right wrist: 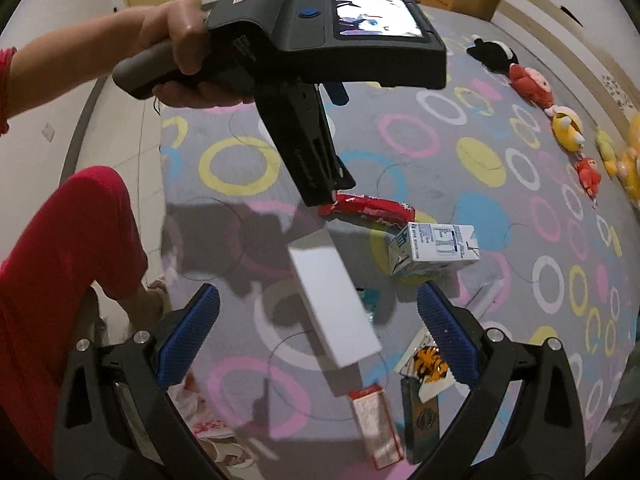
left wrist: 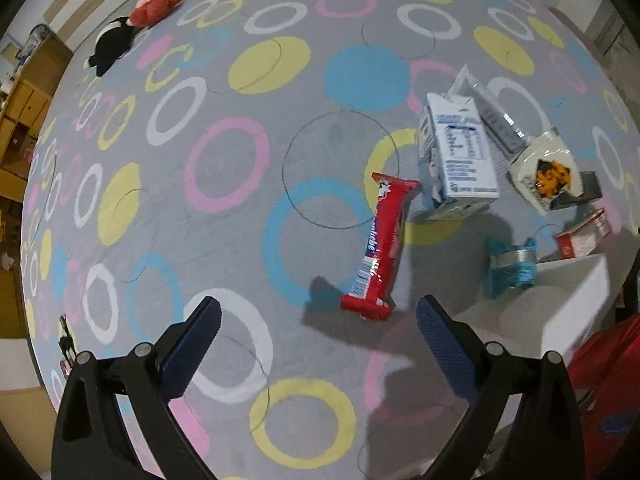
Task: Collect trash
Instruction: 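Reach the left tool to the red wrapper while the right tool reaches the white box, then close the left tool on the red wrapper while the right tool grips the white box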
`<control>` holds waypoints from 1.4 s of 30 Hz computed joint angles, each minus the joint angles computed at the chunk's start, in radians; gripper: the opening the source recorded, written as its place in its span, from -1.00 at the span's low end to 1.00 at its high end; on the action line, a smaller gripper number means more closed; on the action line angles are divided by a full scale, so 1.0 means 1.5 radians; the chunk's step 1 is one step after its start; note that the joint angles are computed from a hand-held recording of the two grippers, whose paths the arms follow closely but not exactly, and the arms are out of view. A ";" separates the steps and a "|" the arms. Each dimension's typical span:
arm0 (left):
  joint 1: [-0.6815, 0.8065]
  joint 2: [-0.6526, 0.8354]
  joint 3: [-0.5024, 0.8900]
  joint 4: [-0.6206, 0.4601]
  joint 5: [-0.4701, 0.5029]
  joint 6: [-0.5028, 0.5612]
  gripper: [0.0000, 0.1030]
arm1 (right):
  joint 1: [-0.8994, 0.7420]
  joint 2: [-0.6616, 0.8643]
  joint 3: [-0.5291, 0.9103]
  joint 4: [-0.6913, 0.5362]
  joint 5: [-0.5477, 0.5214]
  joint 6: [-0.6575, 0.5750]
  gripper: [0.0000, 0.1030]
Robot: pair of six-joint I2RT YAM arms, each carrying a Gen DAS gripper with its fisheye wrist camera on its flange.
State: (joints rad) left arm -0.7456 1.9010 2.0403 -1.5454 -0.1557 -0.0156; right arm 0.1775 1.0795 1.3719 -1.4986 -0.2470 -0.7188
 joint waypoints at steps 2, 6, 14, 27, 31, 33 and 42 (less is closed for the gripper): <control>-0.001 0.008 -0.010 0.011 0.002 0.005 0.86 | -0.004 0.014 -0.016 0.016 0.002 -0.008 0.88; 0.005 0.020 -0.034 0.030 0.015 0.007 0.86 | -0.014 0.027 -0.045 0.041 -0.001 -0.020 0.88; 0.009 0.037 -0.056 0.058 0.037 0.017 0.86 | -0.006 0.039 -0.074 0.061 0.004 -0.028 0.88; 0.019 0.081 -0.046 0.063 0.126 -0.027 0.14 | 0.006 0.051 -0.109 0.083 0.023 -0.027 -0.01; 0.020 0.079 -0.059 0.081 0.118 -0.041 -0.01 | -0.001 0.051 -0.110 0.077 0.018 -0.025 -0.30; 0.024 0.074 -0.066 0.084 0.129 -0.052 -0.09 | -0.005 0.045 -0.112 0.079 0.019 -0.020 -0.41; 0.065 0.041 -0.111 0.107 0.175 -0.095 -0.52 | -0.008 -0.003 -0.124 0.089 0.055 0.067 -0.42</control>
State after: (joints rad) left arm -0.6483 1.9624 1.8737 -1.3855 0.1066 -0.1580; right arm 0.1651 1.0747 1.1856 -1.3657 -0.1651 -0.6177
